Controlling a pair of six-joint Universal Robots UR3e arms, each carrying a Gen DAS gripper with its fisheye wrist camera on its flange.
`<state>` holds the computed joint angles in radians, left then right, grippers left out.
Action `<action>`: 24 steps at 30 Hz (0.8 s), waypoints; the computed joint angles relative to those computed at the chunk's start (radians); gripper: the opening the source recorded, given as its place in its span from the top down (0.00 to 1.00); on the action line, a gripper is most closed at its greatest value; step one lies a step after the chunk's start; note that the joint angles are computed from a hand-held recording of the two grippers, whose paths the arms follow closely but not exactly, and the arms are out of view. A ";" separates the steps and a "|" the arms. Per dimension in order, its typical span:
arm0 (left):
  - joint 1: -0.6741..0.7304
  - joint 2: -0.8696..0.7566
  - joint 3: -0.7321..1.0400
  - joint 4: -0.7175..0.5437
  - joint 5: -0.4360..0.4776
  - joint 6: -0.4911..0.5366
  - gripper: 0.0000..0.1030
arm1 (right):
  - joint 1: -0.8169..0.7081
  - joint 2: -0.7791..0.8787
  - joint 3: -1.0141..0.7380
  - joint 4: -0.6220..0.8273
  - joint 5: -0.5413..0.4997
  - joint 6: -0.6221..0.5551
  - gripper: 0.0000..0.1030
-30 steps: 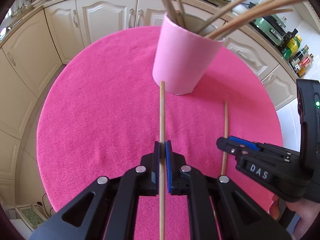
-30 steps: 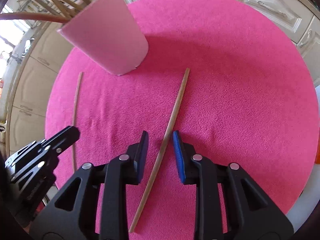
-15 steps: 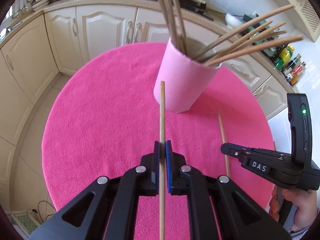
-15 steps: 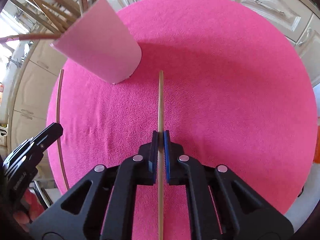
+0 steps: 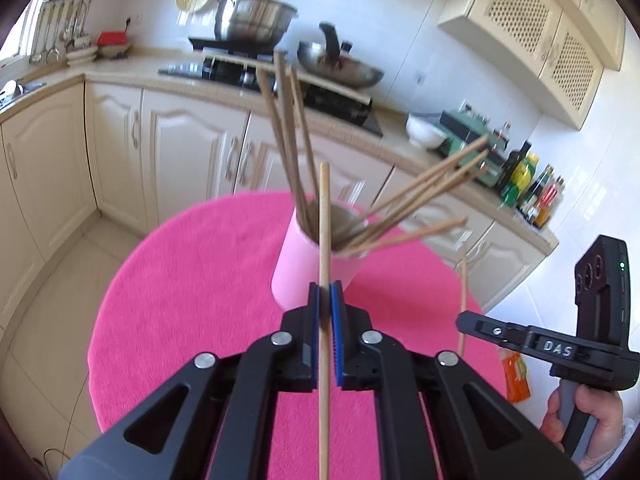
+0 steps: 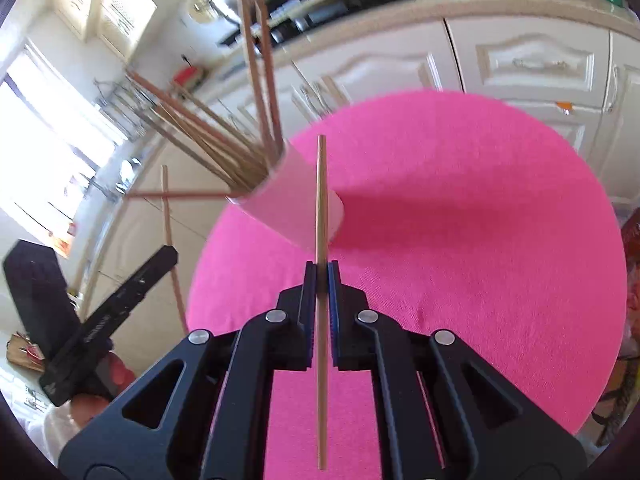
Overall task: Organize utensils
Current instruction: 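Raise the left tool's chopstick upright over the pink cup while the right tool carries its chopstick there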
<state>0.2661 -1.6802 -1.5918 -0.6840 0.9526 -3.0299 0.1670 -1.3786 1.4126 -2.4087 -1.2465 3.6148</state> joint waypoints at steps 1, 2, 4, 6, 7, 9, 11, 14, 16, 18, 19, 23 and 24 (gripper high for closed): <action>0.002 0.003 0.000 0.023 -0.007 -0.014 0.94 | -0.006 -0.013 0.013 -0.033 -0.001 0.007 0.94; 0.005 0.005 -0.001 0.055 -0.017 -0.032 0.94 | -0.006 -0.026 0.018 -0.062 -0.009 0.018 0.94; 0.006 -0.005 0.016 0.099 -0.032 -0.065 0.94 | 0.014 -0.037 0.003 -0.120 -0.060 0.038 0.94; 0.006 -0.021 0.041 0.141 -0.046 -0.102 0.94 | 0.019 -0.036 -0.031 -0.172 -0.092 0.036 0.94; 0.000 -0.038 0.065 0.173 -0.045 -0.123 0.94 | 0.026 -0.035 -0.039 -0.202 -0.107 0.037 0.94; -0.006 -0.066 0.103 0.213 -0.051 -0.151 0.94 | 0.034 -0.015 -0.070 -0.287 -0.136 0.028 0.94; -0.018 -0.107 0.156 0.273 -0.048 -0.194 0.94 | 0.036 0.027 -0.117 -0.354 -0.136 0.020 0.94; -0.031 -0.175 0.242 0.355 -0.044 -0.261 0.94 | 0.060 0.114 -0.208 -0.454 -0.177 0.007 0.94; -0.038 -0.219 0.292 0.408 -0.044 -0.303 0.94 | 0.076 0.169 -0.261 -0.508 -0.206 -0.013 0.94; -0.048 -0.267 0.342 0.474 -0.032 -0.342 0.94 | 0.078 0.212 -0.289 -0.564 -0.189 -0.027 0.94; -0.053 -0.288 0.365 0.498 -0.029 -0.356 0.94 | 0.083 0.250 -0.316 -0.592 -0.186 -0.036 0.94; -0.067 -0.396 0.465 0.623 -0.012 -0.433 0.94 | 0.112 0.373 -0.394 -0.701 -0.242 -0.102 0.94; -0.069 -0.416 0.482 0.644 -0.010 -0.447 0.94 | 0.116 0.393 -0.406 -0.719 -0.248 -0.108 0.94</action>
